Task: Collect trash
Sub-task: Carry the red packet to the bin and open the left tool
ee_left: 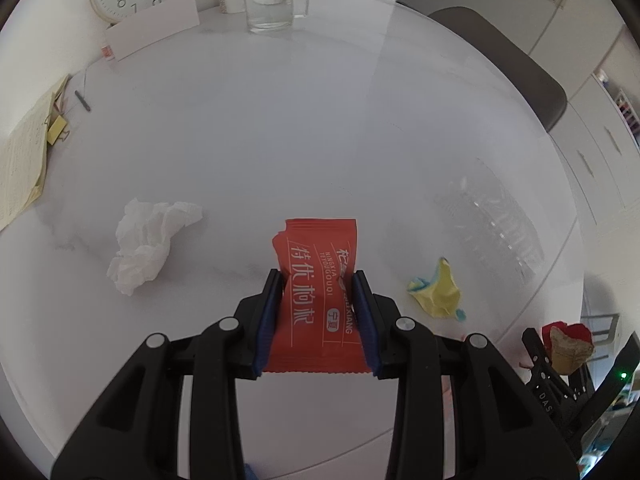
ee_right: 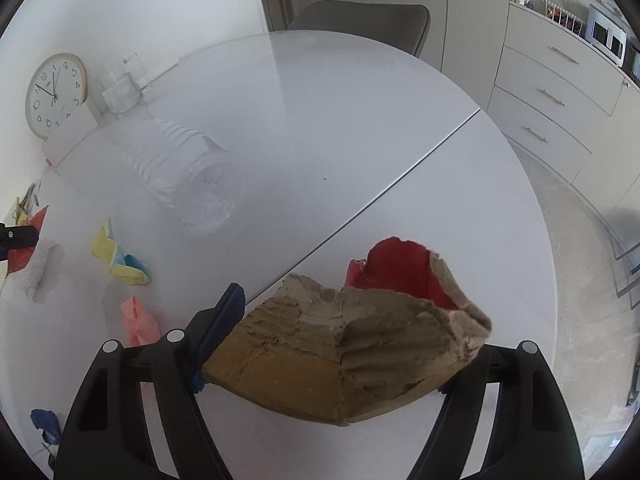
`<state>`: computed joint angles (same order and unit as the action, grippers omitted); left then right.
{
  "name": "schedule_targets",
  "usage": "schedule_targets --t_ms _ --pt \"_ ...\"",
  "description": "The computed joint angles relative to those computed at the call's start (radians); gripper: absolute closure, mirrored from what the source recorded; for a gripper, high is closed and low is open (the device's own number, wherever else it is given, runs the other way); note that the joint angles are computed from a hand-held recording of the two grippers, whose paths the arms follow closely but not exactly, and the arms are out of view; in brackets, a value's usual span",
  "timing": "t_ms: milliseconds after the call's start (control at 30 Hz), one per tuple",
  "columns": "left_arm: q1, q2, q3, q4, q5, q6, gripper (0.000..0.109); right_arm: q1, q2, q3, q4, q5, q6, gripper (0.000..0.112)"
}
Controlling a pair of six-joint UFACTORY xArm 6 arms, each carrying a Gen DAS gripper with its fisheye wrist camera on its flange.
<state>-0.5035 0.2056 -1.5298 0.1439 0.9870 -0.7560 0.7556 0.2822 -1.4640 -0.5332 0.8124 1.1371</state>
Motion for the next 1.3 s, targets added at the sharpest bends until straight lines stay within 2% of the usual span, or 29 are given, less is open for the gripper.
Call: schedule_targets --t_ms 167,267,367,500,567,733,833,933,1100,1300 --pt "-0.049 -0.046 0.029 -0.019 -0.006 0.046 0.073 0.027 -0.102 0.081 -0.031 0.012 0.028 0.035" --pt "-0.1 -0.085 0.056 -0.038 -0.013 0.086 0.073 0.061 -0.203 0.162 -0.059 0.053 0.061 0.035" --pt "-0.154 -0.121 0.084 -0.067 -0.022 0.116 0.073 0.11 -0.332 0.266 -0.084 0.122 0.125 0.035" --pt "-0.245 -0.155 0.11 -0.113 -0.03 0.15 0.073 0.206 -0.515 0.416 -0.095 0.26 0.236 0.035" --pt "-0.292 -0.162 0.116 -0.138 -0.03 0.166 0.073 0.26 -0.6 0.489 -0.082 0.33 0.298 0.035" --pt "-0.397 -0.149 0.104 -0.175 -0.038 0.181 0.073 0.368 -0.75 0.634 -0.028 0.438 0.433 0.035" --pt "-0.455 -0.124 0.072 -0.175 -0.031 0.181 0.073 0.406 -0.812 0.707 0.004 0.461 0.482 0.034" --pt "-0.502 -0.101 0.041 -0.166 -0.021 0.177 0.073 0.416 -0.854 0.774 0.031 0.444 0.504 0.034" --pt "-0.565 -0.07 0.002 -0.148 0.016 0.15 0.073 0.402 -0.913 0.876 0.092 0.371 0.498 0.02" --pt "-0.599 -0.025 -0.043 -0.147 0.042 0.135 0.073 0.437 -0.958 0.891 0.087 0.413 0.516 0.015"
